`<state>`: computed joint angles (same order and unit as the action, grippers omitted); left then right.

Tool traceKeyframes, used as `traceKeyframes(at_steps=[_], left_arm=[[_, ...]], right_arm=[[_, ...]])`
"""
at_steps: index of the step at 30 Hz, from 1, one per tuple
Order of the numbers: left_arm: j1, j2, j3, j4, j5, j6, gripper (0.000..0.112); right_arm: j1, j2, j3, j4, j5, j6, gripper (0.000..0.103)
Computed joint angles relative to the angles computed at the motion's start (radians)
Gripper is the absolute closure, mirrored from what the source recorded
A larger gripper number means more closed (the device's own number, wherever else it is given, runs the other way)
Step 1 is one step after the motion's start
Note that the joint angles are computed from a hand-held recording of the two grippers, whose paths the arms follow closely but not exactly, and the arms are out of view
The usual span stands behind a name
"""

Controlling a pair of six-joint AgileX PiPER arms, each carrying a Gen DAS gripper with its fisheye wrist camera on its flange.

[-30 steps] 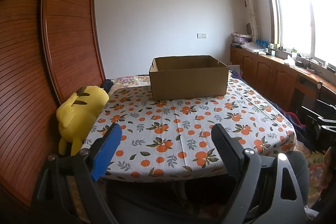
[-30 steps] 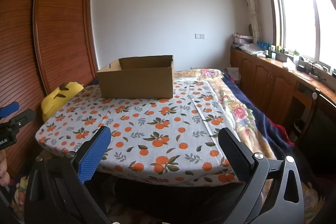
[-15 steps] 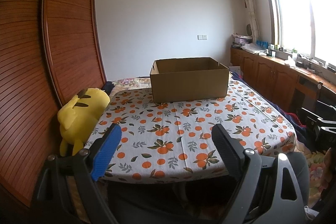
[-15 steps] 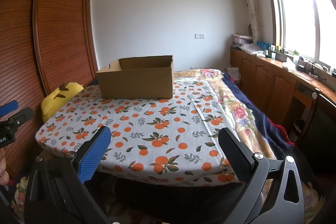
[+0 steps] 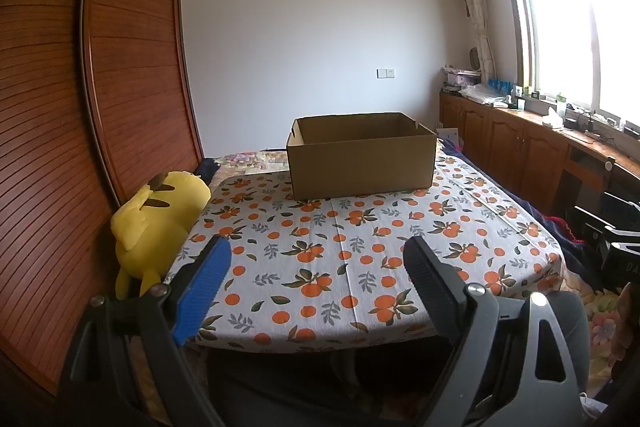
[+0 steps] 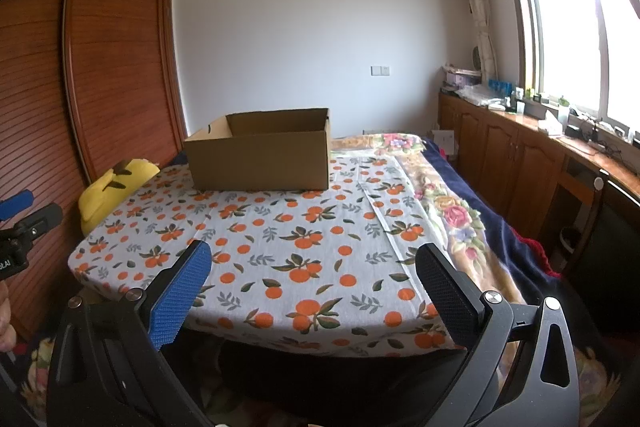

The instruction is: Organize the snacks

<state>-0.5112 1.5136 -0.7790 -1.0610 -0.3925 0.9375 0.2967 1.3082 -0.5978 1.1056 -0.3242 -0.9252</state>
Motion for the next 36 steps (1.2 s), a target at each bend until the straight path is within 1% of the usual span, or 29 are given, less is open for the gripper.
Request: traceKeyframes(at_steps=[24, 32, 36], left_arm=[[-0.005, -0.001, 0.004, 0.0, -0.006, -0.003, 0.023], [-0.006, 0.001, 0.007, 0.008, -0.01, -0.012, 0.023], [-0.007, -0.002, 0.001, -0.021, -0.007, 0.016, 0.023]], right_arm=[[0.0, -0.002, 0.004, -0.01, -0.002, 0.009, 0.0], [0.008, 0.0, 0.0, 0.019, -0.002, -0.011, 0.0], [0.009, 0.0, 0.0, 0.019, -0.003, -0.01, 0.0]])
